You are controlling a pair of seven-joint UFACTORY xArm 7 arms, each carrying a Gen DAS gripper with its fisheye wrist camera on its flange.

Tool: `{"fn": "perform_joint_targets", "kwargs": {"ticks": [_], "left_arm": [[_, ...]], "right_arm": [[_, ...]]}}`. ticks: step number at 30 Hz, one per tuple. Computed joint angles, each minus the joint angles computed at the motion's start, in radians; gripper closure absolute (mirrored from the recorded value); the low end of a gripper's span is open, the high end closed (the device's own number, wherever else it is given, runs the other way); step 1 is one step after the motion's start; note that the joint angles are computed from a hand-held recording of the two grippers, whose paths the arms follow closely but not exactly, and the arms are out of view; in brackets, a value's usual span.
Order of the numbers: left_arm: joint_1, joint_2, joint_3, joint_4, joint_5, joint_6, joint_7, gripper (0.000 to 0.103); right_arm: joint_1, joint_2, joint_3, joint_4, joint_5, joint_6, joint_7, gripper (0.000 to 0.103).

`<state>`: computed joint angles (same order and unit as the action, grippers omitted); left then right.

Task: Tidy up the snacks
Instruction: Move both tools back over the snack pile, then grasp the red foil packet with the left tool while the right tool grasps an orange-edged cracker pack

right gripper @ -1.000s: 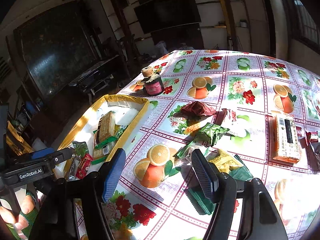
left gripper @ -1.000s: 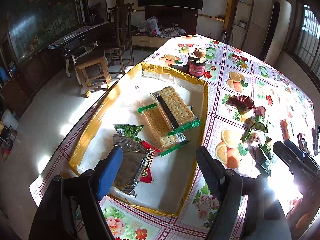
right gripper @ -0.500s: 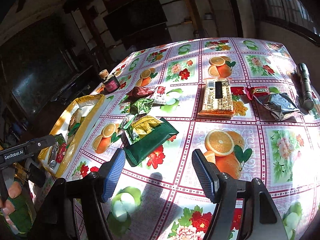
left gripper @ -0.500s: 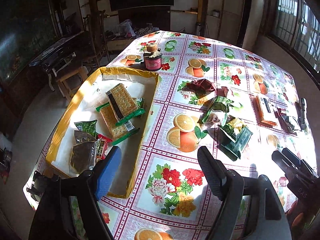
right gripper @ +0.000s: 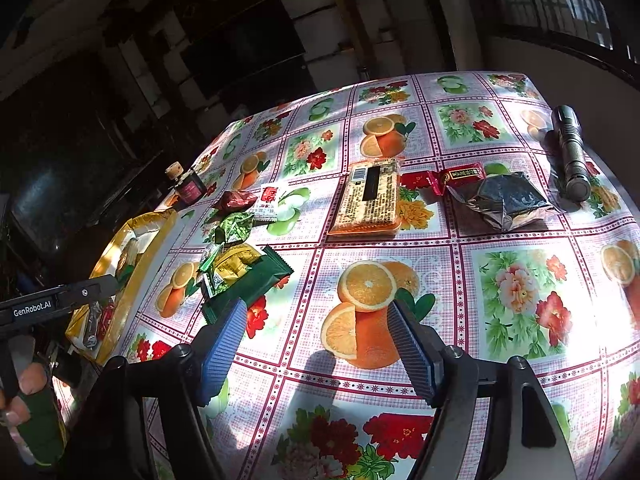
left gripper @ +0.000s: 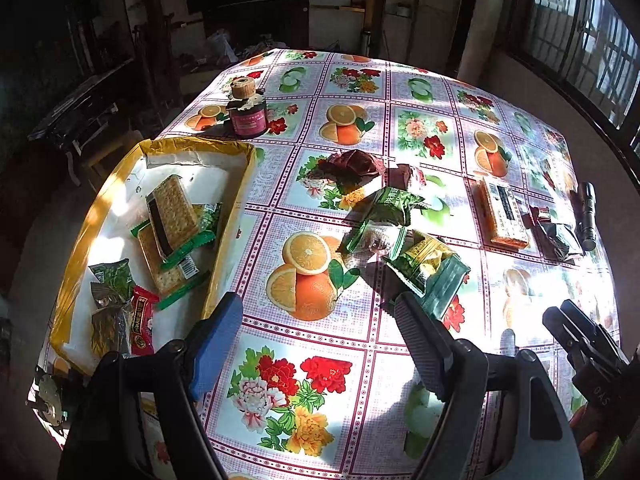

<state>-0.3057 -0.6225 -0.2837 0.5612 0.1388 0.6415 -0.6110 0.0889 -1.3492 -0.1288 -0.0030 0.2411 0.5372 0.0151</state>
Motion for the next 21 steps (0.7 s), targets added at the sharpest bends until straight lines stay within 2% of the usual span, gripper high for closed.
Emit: {"fn": "perform_joint_targets", "kwargs": {"ticks": [7, 9, 12, 14, 17, 21], "left_arm": [[0.076, 0.291, -0.006, 0.198, 0.095, -0.064, -0.025, 0.025], [0.054, 0.393, 0.032, 0.272, 0.060, -0.064, 0.010, 0.025], [0.051, 0.529, 0.048, 0.387, 0.114, -0.045, -0.040, 0.025], [0.031, 0.610, 0.078, 0.457, 0.065, -0.043, -0.011, 0.025], [0.003, 0.720, 0.109, 0.565, 0.094, -0.012, -0.049, 0.025], [-0.027, 0.839, 0.139, 0.675, 0.068, 0.020, -0.039, 0.025]], "right_arm": [[0.060, 0.299, -0.036, 0.097, 0.006, -0.207, -0.049, 0.024], [0.079, 0.404, -0.047, 0.139, 0.009, -0.268, -0.061, 0.024], [0.110, 0.563, -0.069, 0.209, 0.014, -0.345, -0.084, 0.023], [0.123, 0.642, -0.075, 0.248, 0.017, -0.375, -0.095, 0.023], [0.136, 0.728, -0.084, 0.289, 0.022, -0.413, -0.110, 0.023], [0.167, 0.830, -0.116, 0.343, 0.044, -0.439, -0.137, 0.023]]}}
